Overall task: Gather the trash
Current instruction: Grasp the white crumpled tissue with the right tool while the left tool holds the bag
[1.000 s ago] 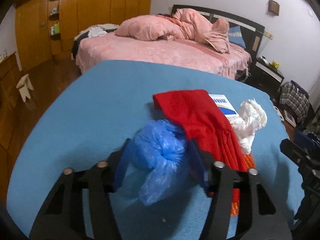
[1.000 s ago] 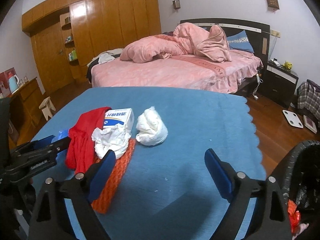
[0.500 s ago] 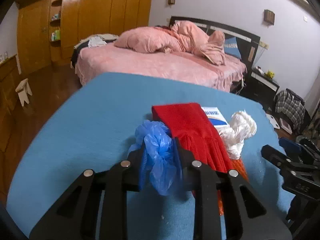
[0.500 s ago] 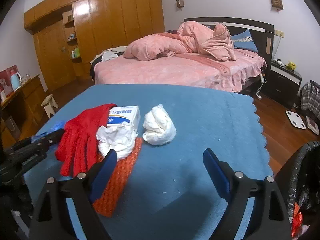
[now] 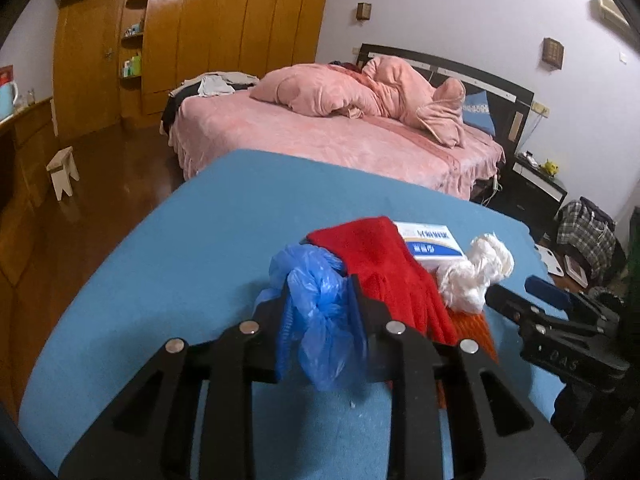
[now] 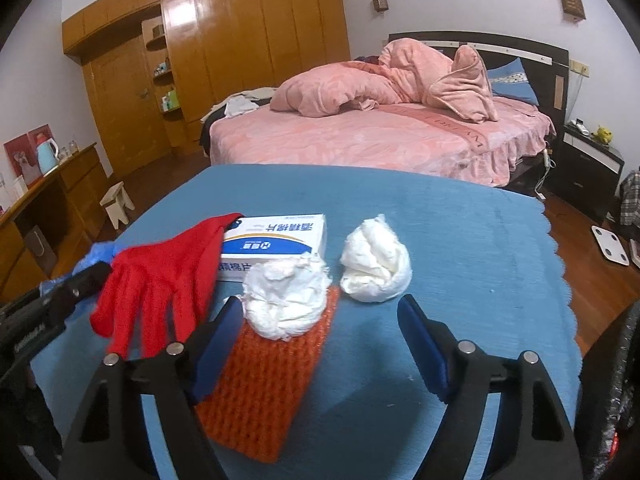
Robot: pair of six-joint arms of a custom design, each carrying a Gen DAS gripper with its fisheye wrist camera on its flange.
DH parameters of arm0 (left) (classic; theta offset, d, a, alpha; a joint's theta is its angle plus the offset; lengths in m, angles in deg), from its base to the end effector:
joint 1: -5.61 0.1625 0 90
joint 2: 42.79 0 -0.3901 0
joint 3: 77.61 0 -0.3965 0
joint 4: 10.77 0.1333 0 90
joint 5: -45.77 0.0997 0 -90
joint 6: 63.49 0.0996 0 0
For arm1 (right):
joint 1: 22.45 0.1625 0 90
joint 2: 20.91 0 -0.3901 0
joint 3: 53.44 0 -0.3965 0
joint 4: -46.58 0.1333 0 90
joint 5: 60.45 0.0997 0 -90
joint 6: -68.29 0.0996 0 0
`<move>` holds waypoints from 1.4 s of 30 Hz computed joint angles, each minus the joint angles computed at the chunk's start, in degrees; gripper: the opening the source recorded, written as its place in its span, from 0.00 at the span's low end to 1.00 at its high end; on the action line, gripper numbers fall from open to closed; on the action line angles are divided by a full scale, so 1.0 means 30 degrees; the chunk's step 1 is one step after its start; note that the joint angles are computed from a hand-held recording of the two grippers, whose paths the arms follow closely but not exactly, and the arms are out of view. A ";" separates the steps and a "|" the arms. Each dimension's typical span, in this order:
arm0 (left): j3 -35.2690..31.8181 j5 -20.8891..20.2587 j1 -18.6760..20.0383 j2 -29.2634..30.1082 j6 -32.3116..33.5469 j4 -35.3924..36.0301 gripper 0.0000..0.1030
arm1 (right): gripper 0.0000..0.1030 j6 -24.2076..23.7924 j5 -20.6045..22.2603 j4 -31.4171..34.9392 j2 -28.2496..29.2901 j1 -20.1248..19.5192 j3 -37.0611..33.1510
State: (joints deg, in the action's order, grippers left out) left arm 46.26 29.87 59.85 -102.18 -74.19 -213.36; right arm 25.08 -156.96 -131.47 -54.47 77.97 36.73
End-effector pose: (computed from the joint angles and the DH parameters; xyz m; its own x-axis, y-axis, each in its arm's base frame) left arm -0.0808 -0.5042 0.1964 -0.7020 -0.5142 -0.4928 0.2645 0.4543 -0.8507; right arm 0.2430 -0.6467 0.0147 -0.6144 -0.6631 0.4276 -0.7888 0.5284 -0.3139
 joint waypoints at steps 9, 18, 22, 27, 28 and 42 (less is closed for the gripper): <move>0.0924 -0.0028 0.0233 -0.0727 -0.2075 0.1589 0.43 | 0.76 -0.0159 -0.0173 -0.0124 -0.0135 0.0044 0.0381; 0.1282 -0.0875 0.0901 -0.1660 -0.4302 0.4457 0.37 | 0.76 -0.0312 -0.0039 -0.0175 -0.0183 0.0061 0.0489; 0.1365 -0.1073 0.1007 -0.1791 -0.4364 0.4245 0.22 | 0.75 -0.0294 -0.0154 -0.0098 -0.0006 0.0097 0.0315; 0.1165 0.0330 0.0560 -0.0758 -0.2330 0.1177 0.17 | 0.74 -0.0303 -0.0270 -0.0094 0.0255 0.0218 0.0089; 0.1056 0.0701 0.0457 -0.0479 -0.1748 0.0399 0.16 | 0.72 -0.0335 -0.0279 -0.0100 0.0297 0.0240 0.0053; 0.0745 0.0784 0.0490 -0.0093 -0.0868 0.0125 0.15 | 0.38 -0.0437 -0.0980 0.1880 0.1089 0.0489 -0.1234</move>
State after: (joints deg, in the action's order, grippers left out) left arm 48.50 32.22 61.32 -102.46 -76.80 -212.98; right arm 23.77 -159.90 -125.83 -51.21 79.44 33.03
